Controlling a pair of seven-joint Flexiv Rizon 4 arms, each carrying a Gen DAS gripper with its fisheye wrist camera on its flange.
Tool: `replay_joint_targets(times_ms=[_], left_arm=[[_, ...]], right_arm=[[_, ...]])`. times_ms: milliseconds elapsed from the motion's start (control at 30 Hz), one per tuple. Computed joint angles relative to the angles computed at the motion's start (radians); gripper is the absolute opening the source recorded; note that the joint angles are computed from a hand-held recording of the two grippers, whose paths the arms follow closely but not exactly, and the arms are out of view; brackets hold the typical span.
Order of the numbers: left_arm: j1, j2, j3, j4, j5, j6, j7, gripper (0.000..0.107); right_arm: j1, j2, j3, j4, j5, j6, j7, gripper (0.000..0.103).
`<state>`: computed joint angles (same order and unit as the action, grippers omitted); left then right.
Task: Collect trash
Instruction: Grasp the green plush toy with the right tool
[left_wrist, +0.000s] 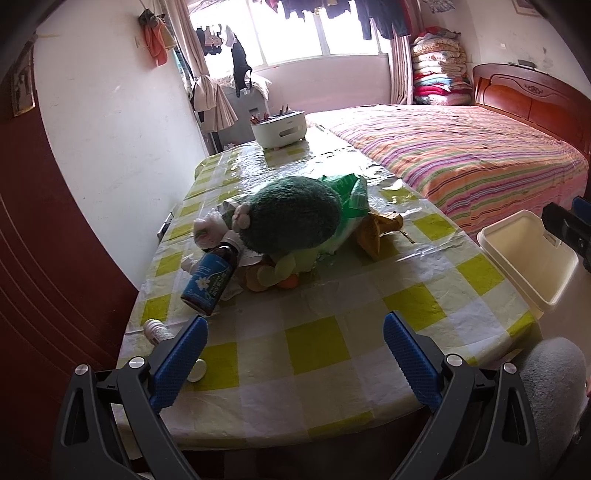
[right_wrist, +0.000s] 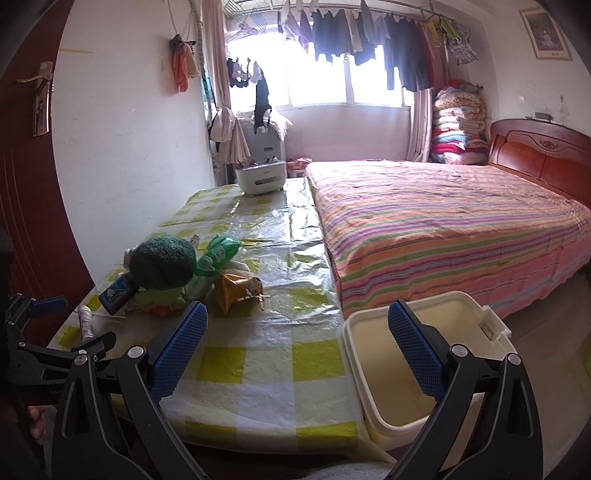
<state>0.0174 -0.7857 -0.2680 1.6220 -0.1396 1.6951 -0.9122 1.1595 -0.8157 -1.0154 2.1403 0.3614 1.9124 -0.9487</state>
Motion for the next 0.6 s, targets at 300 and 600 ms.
replay_joint_targets(times_ms=[300,600], left_arm=[[0.003,0.019,0.076,0.006,-0.043,0.004,-0.075,0.093],[0.103,0.038,0.035,0.045,-0.069,0.033,-0.158,0.093]], right_arm=[[-0.243,0.066,0.262,-0.154,-0.092,0.144,-0.127,0.097],[-0.641,0.030,0.692,-0.478,-0.448,-0.013,-0.264,0.097]])
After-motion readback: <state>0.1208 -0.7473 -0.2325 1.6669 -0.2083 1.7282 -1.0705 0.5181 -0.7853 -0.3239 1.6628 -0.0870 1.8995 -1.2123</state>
